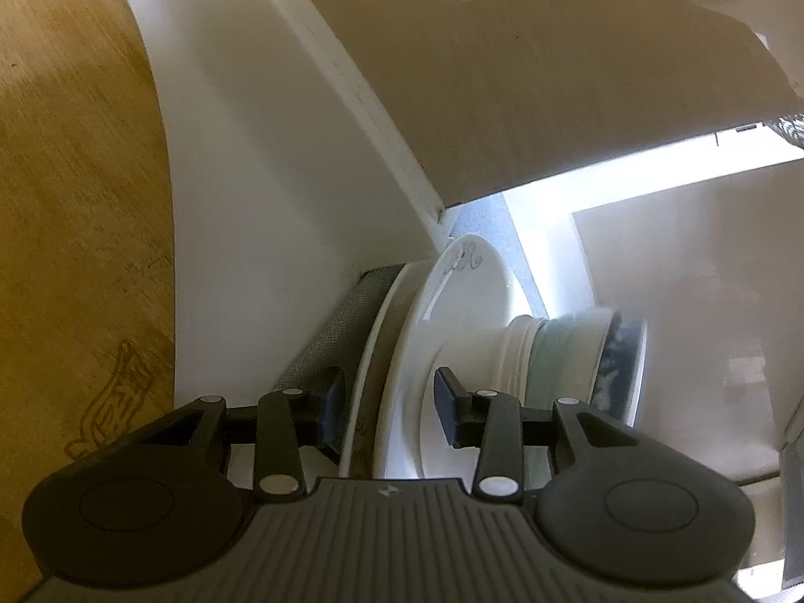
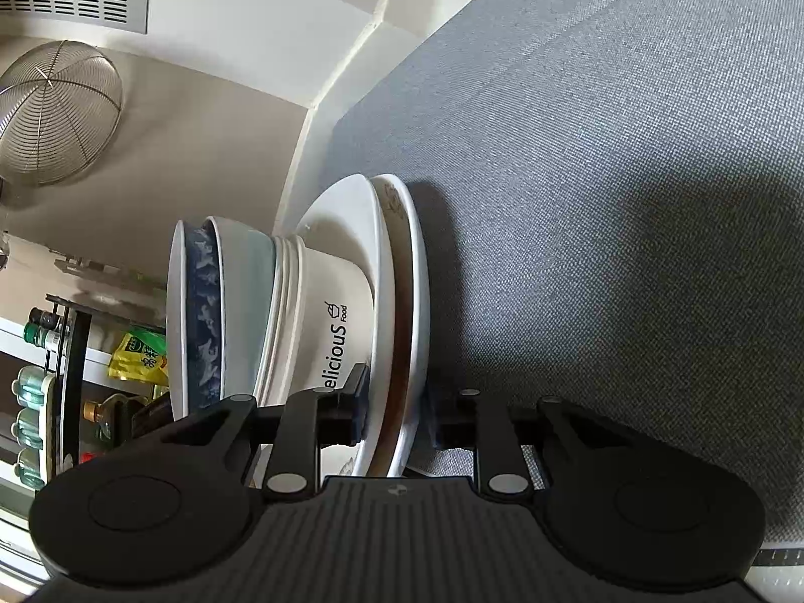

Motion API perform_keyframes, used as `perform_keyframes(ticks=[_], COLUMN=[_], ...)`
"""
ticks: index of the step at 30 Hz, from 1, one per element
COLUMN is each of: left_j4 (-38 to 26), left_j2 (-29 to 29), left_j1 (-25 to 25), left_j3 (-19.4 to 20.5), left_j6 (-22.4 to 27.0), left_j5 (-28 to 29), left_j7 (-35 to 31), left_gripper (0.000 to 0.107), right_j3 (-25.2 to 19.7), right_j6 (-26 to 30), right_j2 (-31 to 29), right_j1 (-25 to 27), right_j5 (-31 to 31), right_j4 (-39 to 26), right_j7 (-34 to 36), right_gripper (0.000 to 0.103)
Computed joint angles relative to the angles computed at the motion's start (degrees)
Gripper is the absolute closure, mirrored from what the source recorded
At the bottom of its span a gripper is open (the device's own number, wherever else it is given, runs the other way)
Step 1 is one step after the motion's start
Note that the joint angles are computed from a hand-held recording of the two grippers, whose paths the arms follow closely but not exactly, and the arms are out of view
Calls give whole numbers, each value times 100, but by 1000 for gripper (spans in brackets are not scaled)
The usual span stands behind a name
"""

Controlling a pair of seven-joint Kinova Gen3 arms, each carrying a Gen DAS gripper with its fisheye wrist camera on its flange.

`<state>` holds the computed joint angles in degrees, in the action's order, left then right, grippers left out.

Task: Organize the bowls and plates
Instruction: 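Close both tools on the rim of the plate stack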

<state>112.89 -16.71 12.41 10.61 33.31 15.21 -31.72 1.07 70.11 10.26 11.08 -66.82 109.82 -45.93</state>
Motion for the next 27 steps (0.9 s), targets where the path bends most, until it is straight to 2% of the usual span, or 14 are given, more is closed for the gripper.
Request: perform_keyframes(ticks=[5,7,8,9,16,20,23,27], left_j4=[-165,-224,-255,-248,374,721,710,661], left_j2=[-96,-132,-182,-227,-536,-544,-432,-368], left_j1=[-241,-378,-504,-554,-90,523,590,420], left_j3=[338,518,675,736,103,-525,-555,-437], left_j6=[169,225,264,267,-614,-1239,-1294,-1203], left_j5=[-452,-680,-881,-989,-489,214,399,490], left_j7=[372,606,754,837,410,-142,-358,-350], left_gripper=[46,33,20,16,17,24,29,33], right_j3=[3,5,1,-2,-20,-11,-18,-22], right_j6=[9,31,38,43,-28,-23,-29,-31], right_j2=[-7,9,18,22,-11,17,9,10], right_j1=[1,-1,-9,-13,-51,-37,-41,-46], right_j5=[4,30,49,69,87,46,74,108], right_j4=[2,-28,-56,-77,-80,-62,-71,-96], right_j7=[-19,-56,-89,-112,-237,-331,-361,-413], right_gripper=[79,79,79,79,79,80,80,80])
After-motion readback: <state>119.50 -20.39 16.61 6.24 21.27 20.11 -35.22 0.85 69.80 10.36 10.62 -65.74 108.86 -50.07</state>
